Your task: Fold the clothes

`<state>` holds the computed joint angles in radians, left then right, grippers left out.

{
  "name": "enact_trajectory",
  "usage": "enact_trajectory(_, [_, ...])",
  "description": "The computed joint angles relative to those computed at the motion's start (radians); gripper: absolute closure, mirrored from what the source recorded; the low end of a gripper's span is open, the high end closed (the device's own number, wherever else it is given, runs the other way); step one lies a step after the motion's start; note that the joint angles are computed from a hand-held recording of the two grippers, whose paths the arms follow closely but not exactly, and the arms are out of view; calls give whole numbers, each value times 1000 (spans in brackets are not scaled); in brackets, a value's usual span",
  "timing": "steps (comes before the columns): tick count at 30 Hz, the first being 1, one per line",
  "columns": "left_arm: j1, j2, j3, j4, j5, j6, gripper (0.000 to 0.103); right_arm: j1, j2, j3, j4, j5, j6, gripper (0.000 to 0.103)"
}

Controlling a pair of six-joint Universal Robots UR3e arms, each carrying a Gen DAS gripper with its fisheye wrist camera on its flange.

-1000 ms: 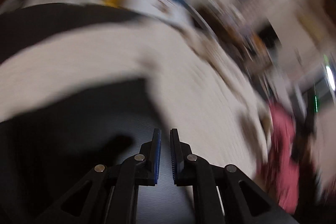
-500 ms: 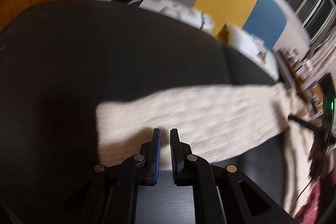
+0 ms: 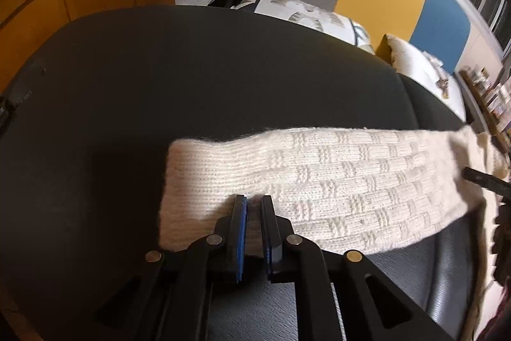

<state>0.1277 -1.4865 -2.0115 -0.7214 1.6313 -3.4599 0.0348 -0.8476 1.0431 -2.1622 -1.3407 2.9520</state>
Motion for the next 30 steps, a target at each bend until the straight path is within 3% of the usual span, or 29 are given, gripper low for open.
enact_trajectory(1, [-1,-8,13,-13,10,4,94,-7,-6,-1,10,31,-23,0])
enact_trajectory(4, [-3,18,42,-64,19,-33,94,-126,-143,133,53,253,-131,2])
enact_trajectory(6, [-44,50,26,-11,-34,-67,94,-229,-279,264,104,349,-250,2])
enact_trajectory(8, [-110,34,38,46,-155,-76,92,-333,-400,375,189,394,-384,2])
enact_trajectory(13, [-321,-263,223,193,-409,-172,91,-566,-641,621,266,282,-579,2])
enact_trajectory(15, [-403,-430,373,204,-448,-222,91,-669,-697,685,308,271,-615,2])
enact_trajectory(21, [-548,-672,659,160,-419,-373,87,-882,-774,809,363,237,-714,2])
enact_trajectory(26, [-598,-650,632,188,-396,-499,82,-944,-823,931,307,252,-792,1])
enact_trajectory(30, [-601,-642,606,228,-463,-584,82,-914,-886,1031,180,214,-811,0])
